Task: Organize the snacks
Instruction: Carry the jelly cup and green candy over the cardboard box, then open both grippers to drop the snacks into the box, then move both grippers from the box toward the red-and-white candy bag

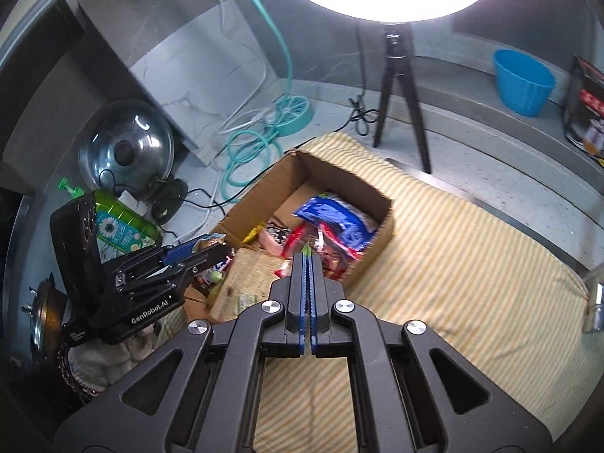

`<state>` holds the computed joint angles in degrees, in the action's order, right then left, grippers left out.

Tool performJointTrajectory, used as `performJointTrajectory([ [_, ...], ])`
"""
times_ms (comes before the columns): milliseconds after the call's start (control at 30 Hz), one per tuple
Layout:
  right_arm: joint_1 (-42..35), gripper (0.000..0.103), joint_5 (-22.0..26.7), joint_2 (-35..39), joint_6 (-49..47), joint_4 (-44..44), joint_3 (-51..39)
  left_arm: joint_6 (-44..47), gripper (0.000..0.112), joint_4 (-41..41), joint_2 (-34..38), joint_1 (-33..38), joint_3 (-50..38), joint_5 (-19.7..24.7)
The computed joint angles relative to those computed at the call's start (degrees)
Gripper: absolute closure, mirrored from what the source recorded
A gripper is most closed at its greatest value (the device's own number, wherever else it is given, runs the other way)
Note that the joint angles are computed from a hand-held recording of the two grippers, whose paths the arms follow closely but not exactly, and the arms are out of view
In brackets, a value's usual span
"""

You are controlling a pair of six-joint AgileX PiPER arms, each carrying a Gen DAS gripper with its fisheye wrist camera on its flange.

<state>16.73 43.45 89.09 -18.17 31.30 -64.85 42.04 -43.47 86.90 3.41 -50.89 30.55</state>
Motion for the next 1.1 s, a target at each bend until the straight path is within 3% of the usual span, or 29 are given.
performJointTrajectory([
  [433, 6.33, 0.100, -0.55, 6.00, 3.95, -3.49, -5.19, -0.79, 0.089, 2.16, -0.99, 0.88, -0.37, 0.27],
  [467, 6.29, 0.096, -0.21, 5.99, 3.69, -3.31, -5.37, -1.38, 0.089, 2.73, -1.05, 0.76, -0.39, 0.05],
  [533, 6.34, 0.067, -0.67, 5.37, 3.64, -3.47, -5.01, -2.39, 0.083, 3.64, -1.15, 0.59, -0.59, -0.15],
  [600, 6.46, 0.054, -1.98, 4.10, 4.35, -4.21, -3.97, -3.55, 0.081, 4.90, -1.65, 0.11, -0.46, -0.83],
  [833, 4.18, 0.054, -1.27, -0.34, 4.56, -4.98, -0.86, -3.61, 0.081, 4.52, -3.58, -1.94, 0.13, -0.18],
  [1100, -6.79, 0.051, 2.21, -14.62, 2.12, -3.86, 11.15, -1.25, 0.081, -0.19, -5.05, -8.39, 1.77, 1.99],
])
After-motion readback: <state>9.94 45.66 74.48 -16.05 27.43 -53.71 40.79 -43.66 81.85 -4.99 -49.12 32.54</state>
